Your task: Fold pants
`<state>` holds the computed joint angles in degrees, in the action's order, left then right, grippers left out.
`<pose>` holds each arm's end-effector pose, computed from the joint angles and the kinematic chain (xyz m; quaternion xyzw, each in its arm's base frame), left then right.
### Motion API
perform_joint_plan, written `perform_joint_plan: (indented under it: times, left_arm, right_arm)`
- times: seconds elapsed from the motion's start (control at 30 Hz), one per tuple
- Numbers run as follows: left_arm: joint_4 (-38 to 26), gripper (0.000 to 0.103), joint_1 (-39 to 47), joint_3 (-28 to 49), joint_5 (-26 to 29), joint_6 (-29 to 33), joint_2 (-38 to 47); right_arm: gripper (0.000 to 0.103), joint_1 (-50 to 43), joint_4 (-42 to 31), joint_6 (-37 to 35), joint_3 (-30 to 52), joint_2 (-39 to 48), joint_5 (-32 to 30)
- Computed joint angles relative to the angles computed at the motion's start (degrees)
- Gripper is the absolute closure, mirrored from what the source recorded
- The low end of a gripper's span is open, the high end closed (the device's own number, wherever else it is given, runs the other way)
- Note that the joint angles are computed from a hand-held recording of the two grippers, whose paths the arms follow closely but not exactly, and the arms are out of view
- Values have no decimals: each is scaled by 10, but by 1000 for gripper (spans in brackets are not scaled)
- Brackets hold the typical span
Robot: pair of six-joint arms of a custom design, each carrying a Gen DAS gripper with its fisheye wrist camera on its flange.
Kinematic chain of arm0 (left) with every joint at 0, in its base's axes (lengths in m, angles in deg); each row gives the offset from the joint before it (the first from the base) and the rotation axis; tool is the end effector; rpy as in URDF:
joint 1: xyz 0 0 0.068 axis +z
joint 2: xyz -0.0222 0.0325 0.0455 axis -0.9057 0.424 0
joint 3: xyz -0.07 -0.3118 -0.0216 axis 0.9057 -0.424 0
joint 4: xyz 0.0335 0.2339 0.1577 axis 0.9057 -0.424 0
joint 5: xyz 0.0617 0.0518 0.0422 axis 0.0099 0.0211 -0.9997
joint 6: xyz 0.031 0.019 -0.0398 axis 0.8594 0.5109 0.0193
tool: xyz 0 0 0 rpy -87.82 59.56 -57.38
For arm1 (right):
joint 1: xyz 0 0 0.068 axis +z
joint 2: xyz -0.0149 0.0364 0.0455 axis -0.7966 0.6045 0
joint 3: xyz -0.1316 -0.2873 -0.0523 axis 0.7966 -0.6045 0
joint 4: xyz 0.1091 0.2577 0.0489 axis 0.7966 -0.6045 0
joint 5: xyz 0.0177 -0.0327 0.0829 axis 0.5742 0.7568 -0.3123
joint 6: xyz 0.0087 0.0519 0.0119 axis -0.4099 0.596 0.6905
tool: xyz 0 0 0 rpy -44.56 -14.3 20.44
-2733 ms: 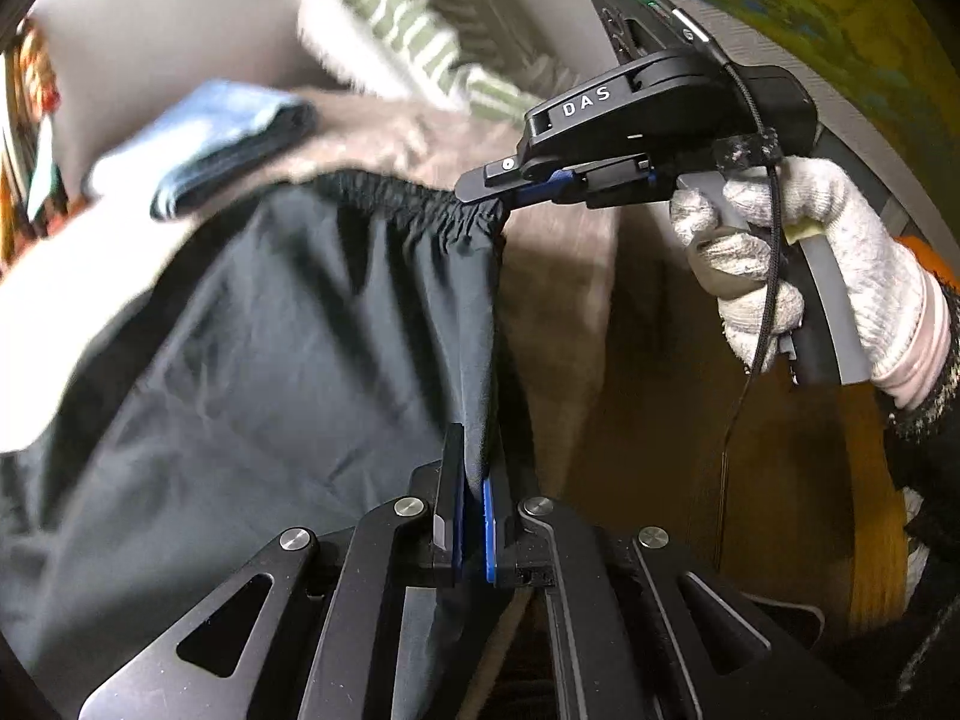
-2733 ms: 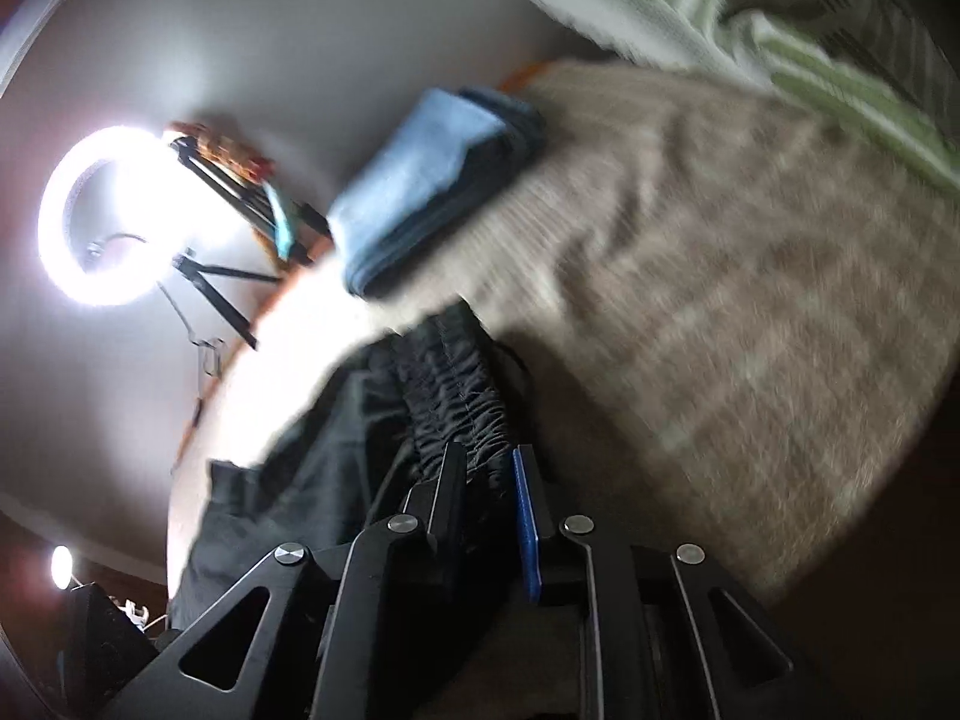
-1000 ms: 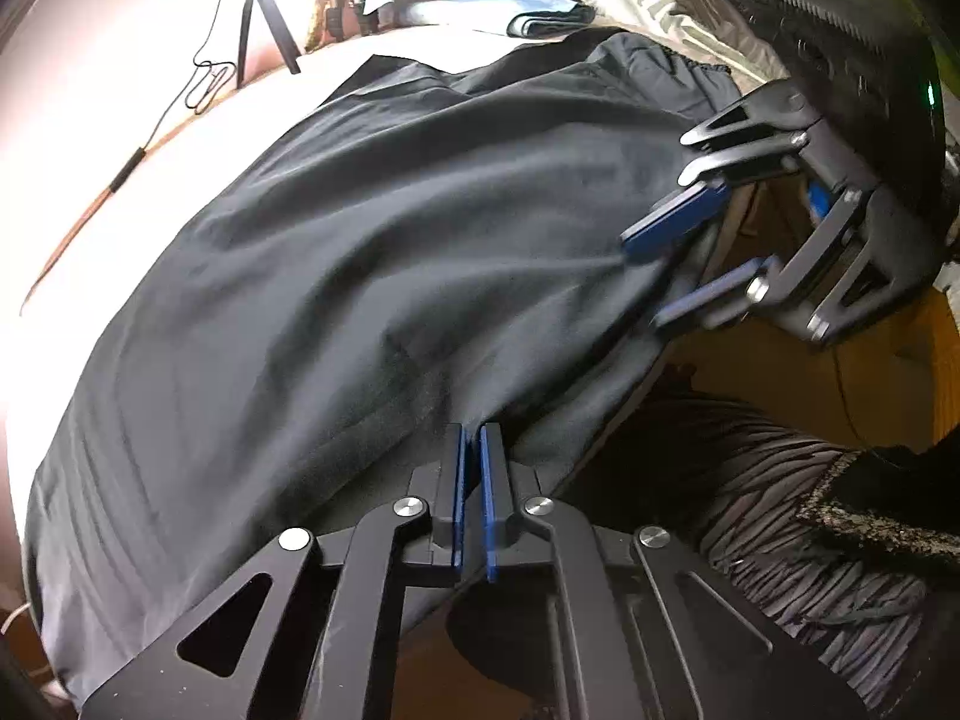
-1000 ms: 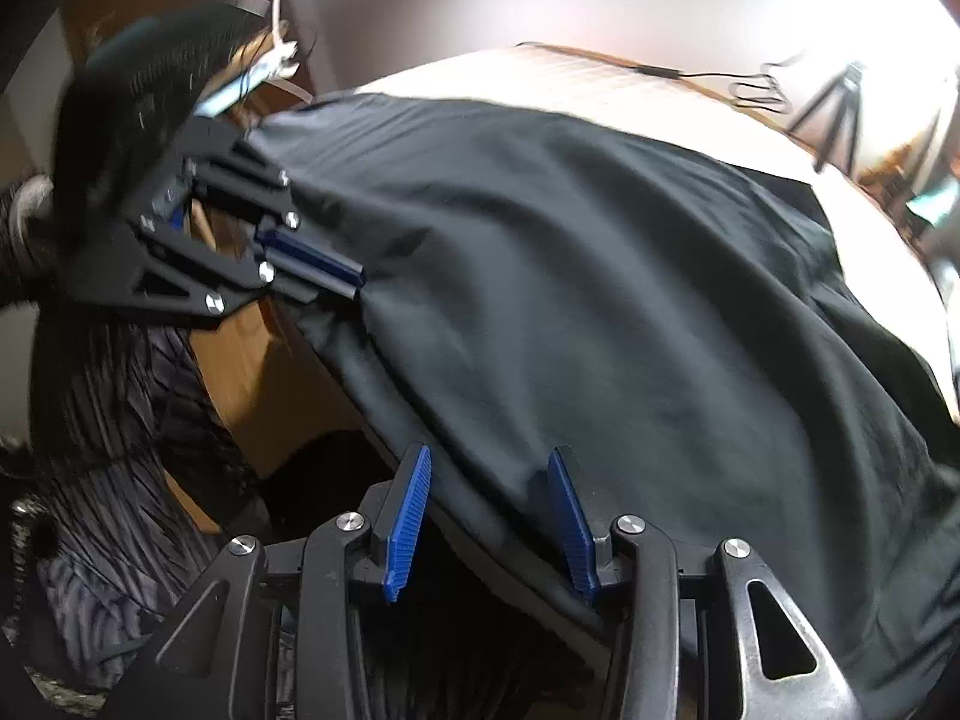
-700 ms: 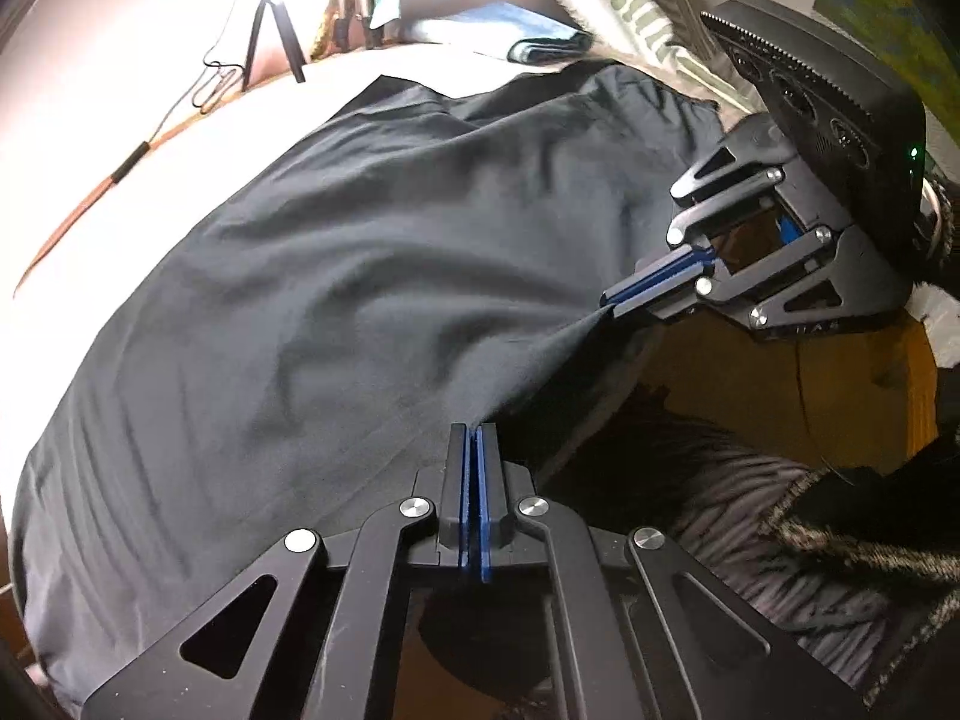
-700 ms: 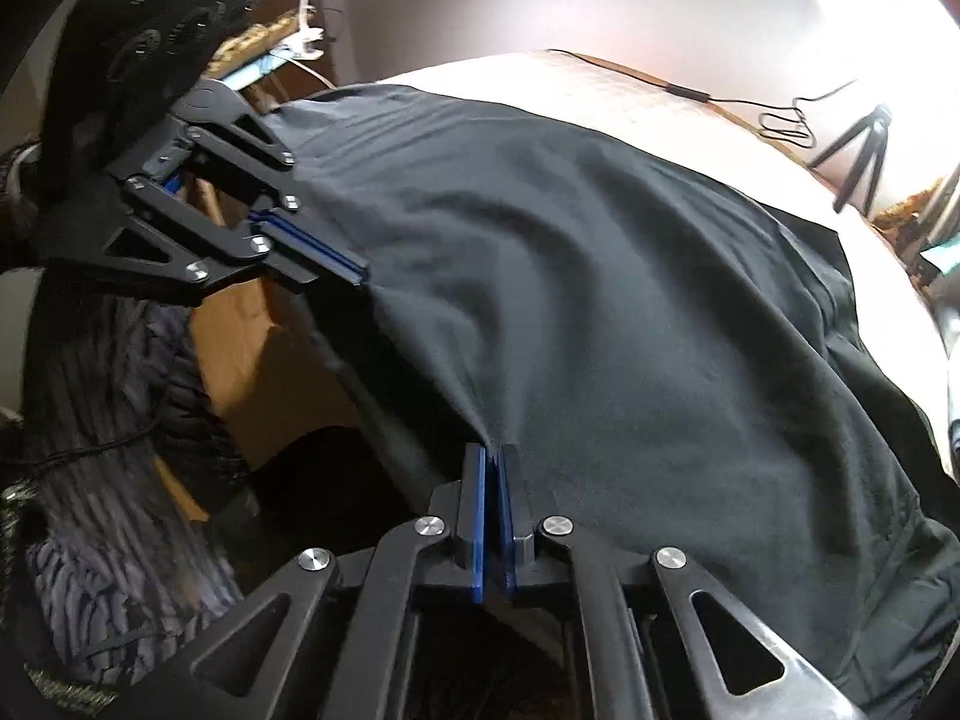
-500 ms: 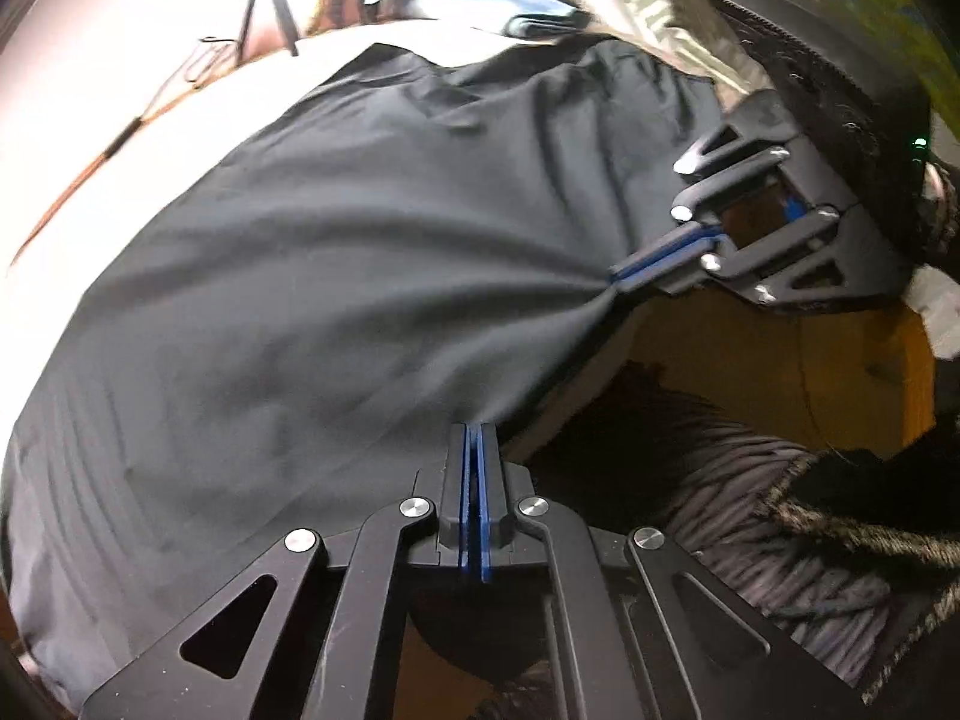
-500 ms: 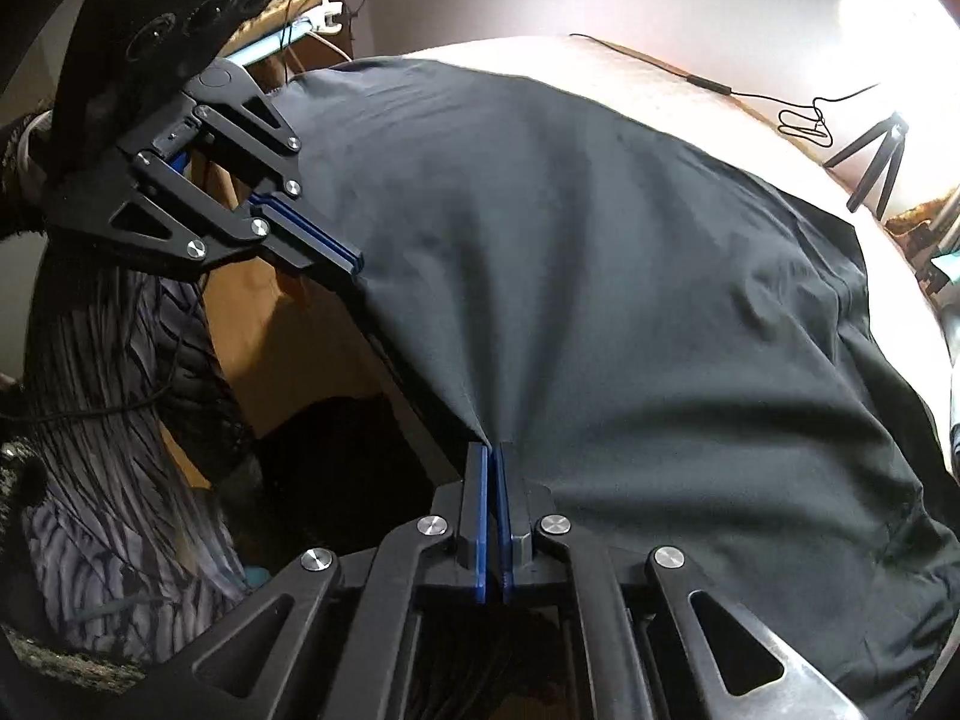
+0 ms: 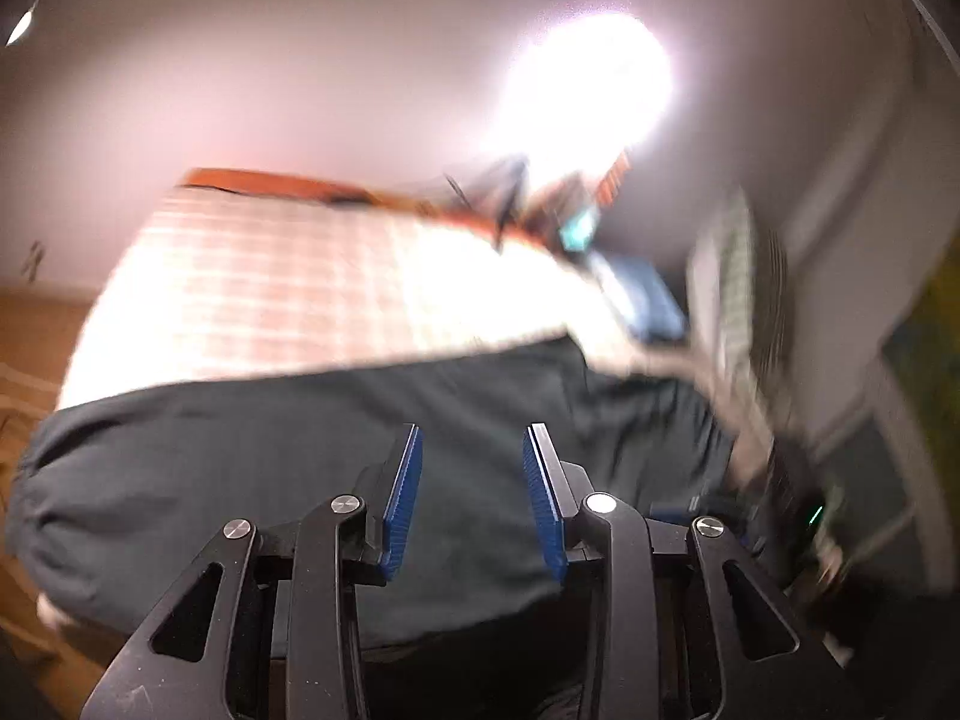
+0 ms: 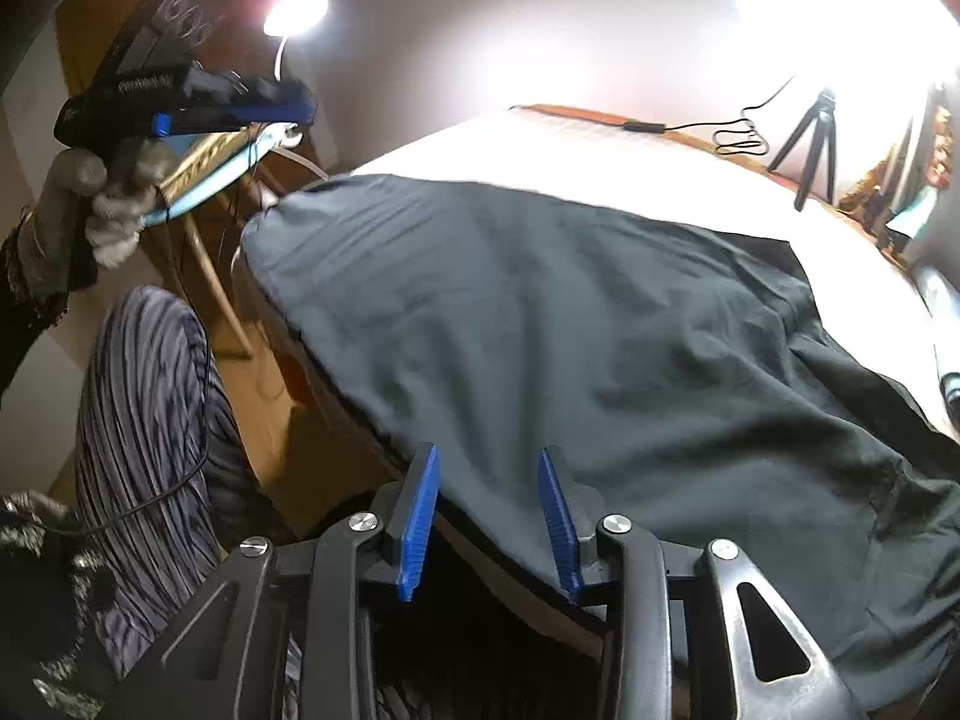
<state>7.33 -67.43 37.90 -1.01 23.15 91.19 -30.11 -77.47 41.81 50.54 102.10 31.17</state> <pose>0.3391 -0.0344 0.2661 0.0674 0.8885 -0.2961 0.3440 0.2731 0.1224 0.1525 -0.2473 0.9218 0.1469 0.2599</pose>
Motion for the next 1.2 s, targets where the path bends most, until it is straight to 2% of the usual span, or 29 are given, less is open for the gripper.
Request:
perform_joint_plan:
  times: [0.1,0.2,0.27,0.33,0.5,0.57,0.7,0.8,0.83,0.93,1.0,1.2]
  left_arm:
    - [-23,70,96,4,46,-15,-34]
    - [-51,70,185,10,52,1,-64]
    - [-71,70,251,20,74,14,-74]
    - [-90,60,303,29,91,32,-73]
    - [-86,55,382,8,105,53,-32]
    - [-66,52,401,-14,119,46,9]
    - [-2,51,407,-60,136,10,104]
    - [81,51,413,-82,165,-58,200]
    - [128,51,412,-91,169,-91,232]
    - [217,51,406,-103,184,-154,290]
    - [254,51,404,-103,192,-183,315]
    - [284,49,382,-72,192,-222,365]
  right_arm:
    - [56,4,6,29,1,-6,12]
    - [56,-2,7,46,8,-1,3]
    - [55,-3,8,52,14,6,3]
    - [55,-1,9,58,23,16,5]
    - [55,10,9,73,53,50,6]
    - [55,17,2,75,69,64,7]
    - [55,36,-15,75,100,85,14]
    - [55,45,-28,71,118,94,17]
    - [55,47,-31,69,124,97,18]
    - [55,50,-40,68,138,104,25]
    - [55,49,-44,69,146,109,27]
    - [55,48,-49,74,161,121,31]
